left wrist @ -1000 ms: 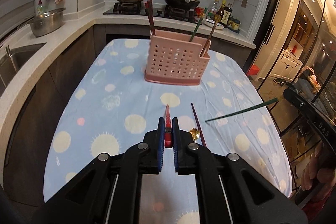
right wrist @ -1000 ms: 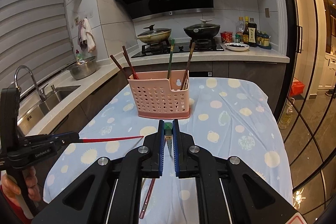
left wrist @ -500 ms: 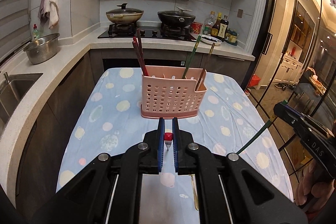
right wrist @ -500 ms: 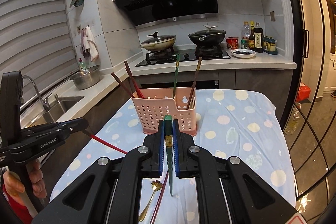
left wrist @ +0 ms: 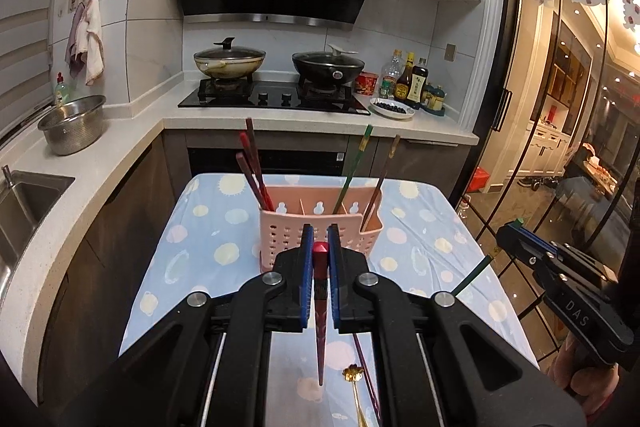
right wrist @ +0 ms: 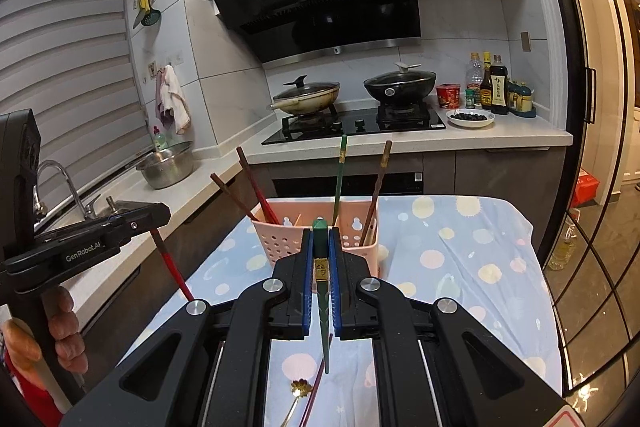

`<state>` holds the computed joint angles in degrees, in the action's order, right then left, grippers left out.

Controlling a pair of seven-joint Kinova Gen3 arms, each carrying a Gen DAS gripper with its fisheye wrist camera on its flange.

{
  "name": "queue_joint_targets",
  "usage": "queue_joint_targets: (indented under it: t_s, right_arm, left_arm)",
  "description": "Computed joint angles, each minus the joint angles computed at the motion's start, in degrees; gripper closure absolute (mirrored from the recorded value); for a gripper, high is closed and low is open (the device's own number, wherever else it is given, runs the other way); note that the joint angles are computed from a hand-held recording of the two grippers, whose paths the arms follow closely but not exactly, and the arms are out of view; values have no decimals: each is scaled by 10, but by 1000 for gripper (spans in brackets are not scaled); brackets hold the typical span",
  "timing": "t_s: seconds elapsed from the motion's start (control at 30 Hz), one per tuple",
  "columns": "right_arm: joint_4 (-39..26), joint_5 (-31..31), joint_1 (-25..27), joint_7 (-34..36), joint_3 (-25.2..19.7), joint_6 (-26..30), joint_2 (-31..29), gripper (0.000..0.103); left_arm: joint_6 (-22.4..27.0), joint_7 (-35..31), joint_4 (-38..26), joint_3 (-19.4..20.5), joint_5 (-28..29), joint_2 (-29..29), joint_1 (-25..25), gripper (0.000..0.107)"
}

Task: Organize utensils
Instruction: 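Lift both held chopsticks and carry them over the pink basket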

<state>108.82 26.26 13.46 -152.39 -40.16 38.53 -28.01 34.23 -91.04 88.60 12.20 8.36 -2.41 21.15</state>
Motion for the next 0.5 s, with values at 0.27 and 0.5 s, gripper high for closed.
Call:
queue_joint_targets:
  t_s: [0.27, 0.5]
  right_arm:
    - [-68, 21, -19, 29, 66, -45, 60, 96]
    - [-134, 95, -20, -6, 78, -65, 120, 96]
  left_arm:
    - [-19, 16, -92, 3, -23, 36, 3, 101]
    - [-29, 80, -181, -6, -91, 82, 24, 102]
